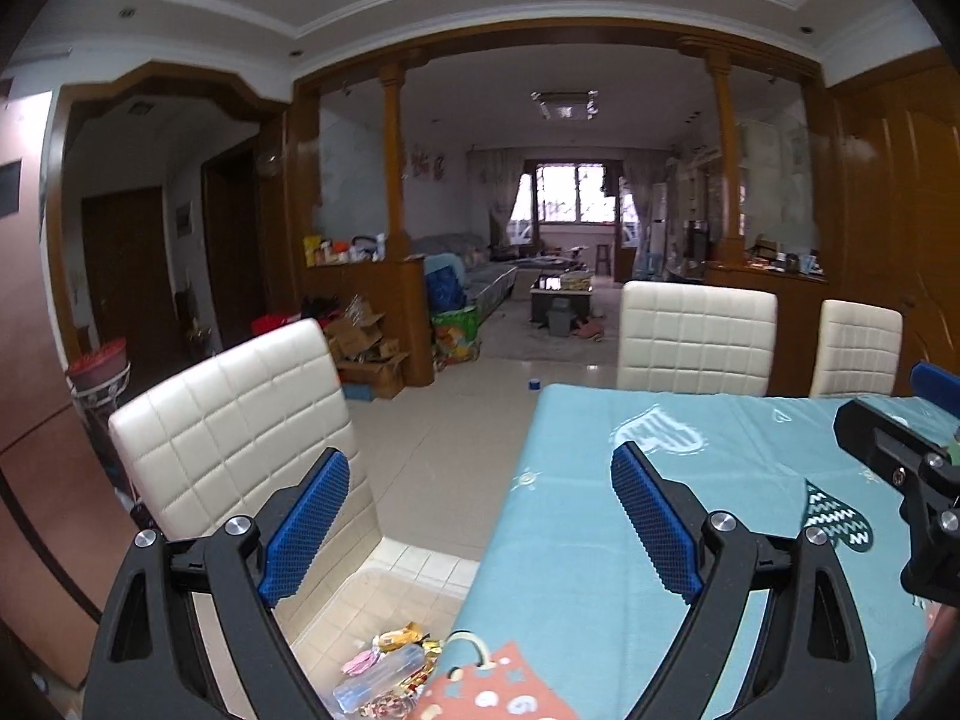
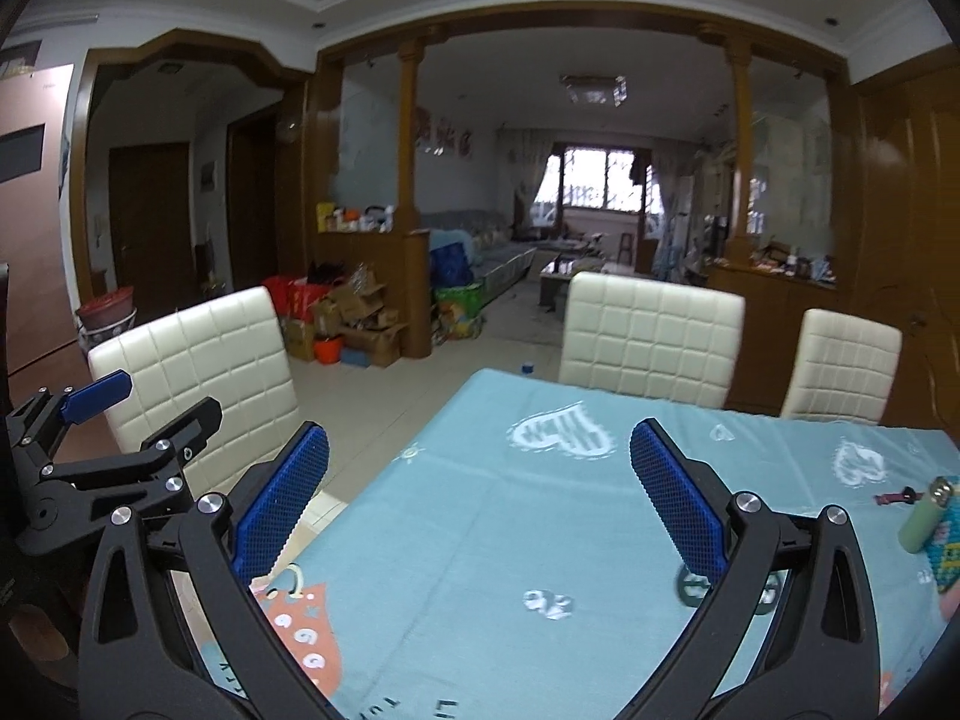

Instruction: Collect trash

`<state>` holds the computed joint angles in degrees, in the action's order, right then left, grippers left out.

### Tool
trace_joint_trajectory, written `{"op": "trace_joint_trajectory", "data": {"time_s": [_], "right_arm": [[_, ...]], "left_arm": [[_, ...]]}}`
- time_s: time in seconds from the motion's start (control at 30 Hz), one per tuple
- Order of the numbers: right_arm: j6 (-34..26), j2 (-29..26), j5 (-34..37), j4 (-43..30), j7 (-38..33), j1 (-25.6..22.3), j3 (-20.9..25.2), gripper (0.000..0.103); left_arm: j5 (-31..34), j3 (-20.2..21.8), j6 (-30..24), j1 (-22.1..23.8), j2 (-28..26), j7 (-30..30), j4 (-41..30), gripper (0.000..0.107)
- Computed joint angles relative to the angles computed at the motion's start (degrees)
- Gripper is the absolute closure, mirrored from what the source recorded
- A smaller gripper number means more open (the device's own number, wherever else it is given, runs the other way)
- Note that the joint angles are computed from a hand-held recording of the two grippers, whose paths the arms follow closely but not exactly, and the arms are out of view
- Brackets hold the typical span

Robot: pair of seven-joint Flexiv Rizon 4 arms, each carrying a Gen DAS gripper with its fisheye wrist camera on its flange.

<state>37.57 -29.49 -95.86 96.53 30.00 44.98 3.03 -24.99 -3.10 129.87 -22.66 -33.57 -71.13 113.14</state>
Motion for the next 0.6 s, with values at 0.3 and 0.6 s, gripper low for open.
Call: {"op": "trace_joint_trajectory", "data": {"time_s": [0.3,0.6], "right_arm": [[-8.8,4.2,0.6,5.7,2.5,1.2,2.3,0.004],[-9.4,5.5,0.1,7.5,3.8,0.4,3.7,0.004]], "left_arm": [[0.1,-1.0,3.3,-1.9,1.8,0.9,1.7,0.020],[0.9,-1.5,2.5,-1.9,1.6,0.7,1.1,0.020]]}}
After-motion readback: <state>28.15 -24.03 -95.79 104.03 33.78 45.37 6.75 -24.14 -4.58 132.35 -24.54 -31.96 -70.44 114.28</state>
